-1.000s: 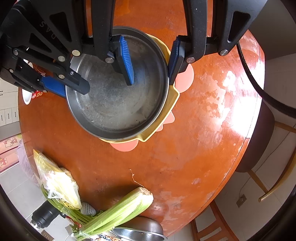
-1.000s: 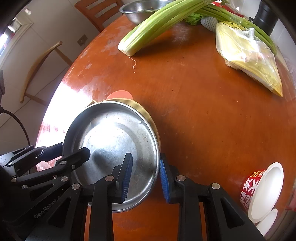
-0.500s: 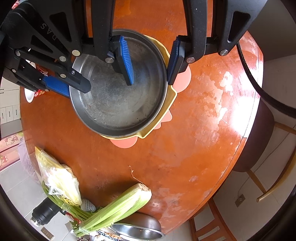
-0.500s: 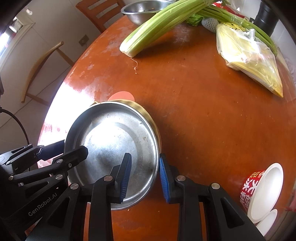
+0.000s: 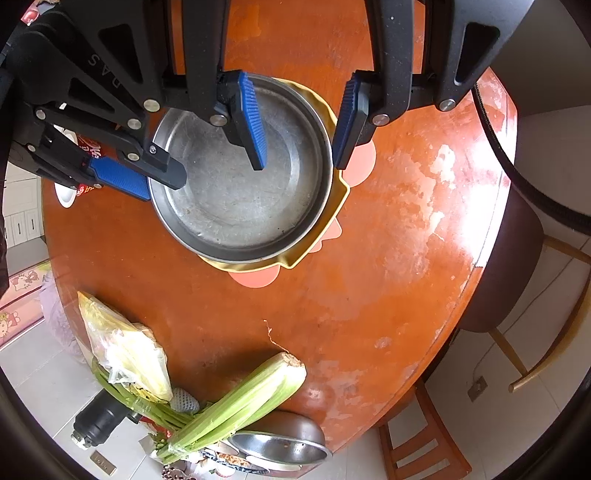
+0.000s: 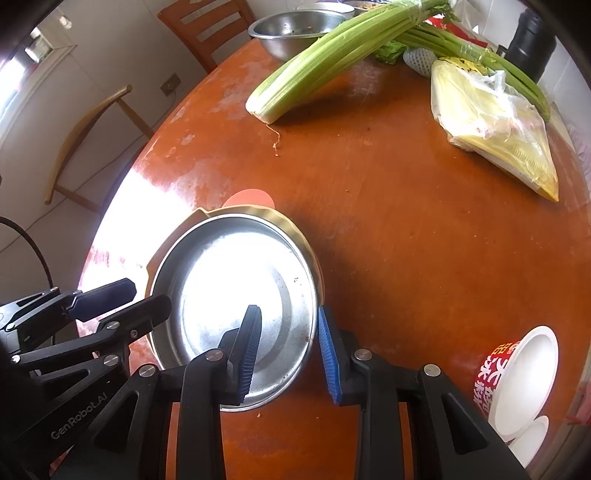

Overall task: Organize plates and bowls
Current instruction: 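Lower the steel pan into the yellow shell plate with both grippers, then open both grippers to release the steel pan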

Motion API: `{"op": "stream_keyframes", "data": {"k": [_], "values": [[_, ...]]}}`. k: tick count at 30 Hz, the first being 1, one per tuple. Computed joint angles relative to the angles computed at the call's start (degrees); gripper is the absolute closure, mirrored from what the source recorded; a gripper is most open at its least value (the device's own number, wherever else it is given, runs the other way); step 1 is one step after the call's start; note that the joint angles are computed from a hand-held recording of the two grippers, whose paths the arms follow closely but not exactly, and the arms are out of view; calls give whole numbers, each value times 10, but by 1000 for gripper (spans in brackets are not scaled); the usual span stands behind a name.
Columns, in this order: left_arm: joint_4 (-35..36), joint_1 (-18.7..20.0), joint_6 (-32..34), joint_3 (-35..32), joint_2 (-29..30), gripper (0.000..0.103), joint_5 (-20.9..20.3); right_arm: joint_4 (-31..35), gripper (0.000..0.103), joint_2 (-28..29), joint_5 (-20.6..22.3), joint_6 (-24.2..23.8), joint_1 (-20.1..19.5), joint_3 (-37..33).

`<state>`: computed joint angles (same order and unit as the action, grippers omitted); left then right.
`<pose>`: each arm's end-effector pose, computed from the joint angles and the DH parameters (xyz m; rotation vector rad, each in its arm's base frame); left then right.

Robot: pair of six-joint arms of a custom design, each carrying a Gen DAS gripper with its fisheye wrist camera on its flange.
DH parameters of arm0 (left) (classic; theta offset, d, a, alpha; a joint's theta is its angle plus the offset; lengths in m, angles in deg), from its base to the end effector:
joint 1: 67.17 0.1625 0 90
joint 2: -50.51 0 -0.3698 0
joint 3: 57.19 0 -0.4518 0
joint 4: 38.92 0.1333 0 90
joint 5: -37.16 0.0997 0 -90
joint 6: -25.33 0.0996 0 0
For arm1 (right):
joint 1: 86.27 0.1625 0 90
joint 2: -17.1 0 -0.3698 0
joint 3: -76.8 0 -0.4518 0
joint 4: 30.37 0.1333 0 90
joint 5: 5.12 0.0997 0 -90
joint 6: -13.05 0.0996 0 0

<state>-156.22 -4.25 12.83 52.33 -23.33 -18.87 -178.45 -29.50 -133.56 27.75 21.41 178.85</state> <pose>-0.0851 -0.5815 0.1579 0.3779 2.5070 -0.0874 0.2543 -0.5628 -0.0143 0.0449 -2.4931 0.2973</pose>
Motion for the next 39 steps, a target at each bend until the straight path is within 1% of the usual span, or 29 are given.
{"op": "stream_keyframes", "data": {"k": [5, 9, 20, 27, 30, 32, 35, 39], "values": [[-4, -6, 4, 9, -12, 66, 2, -9, 70, -1, -2, -1, 5, 2], [-4, -10, 3, 16, -20, 65, 8, -12, 67, -4, -11, 3, 8, 5], [-8, -18, -1, 26, -39, 65, 14, -22, 66, -5, -28, -14, 24, 2], [-8, -19, -1, 31, -53, 64, 18, -37, 62, -11, -33, -21, 36, 7], [-5, -13, -6, 29, -61, 63, 18, -42, 60, -15, -33, -21, 38, 11], [-4, -8, -10, 28, -65, 60, 17, -43, 59, -18, -32, -19, 40, 14], [0, 3, -16, 28, -73, 57, 11, -42, 59, -24, -33, -10, 41, 20], [5, 20, -23, 29, -83, 55, 2, -46, 58, -32, -36, 1, 43, 31]]}}
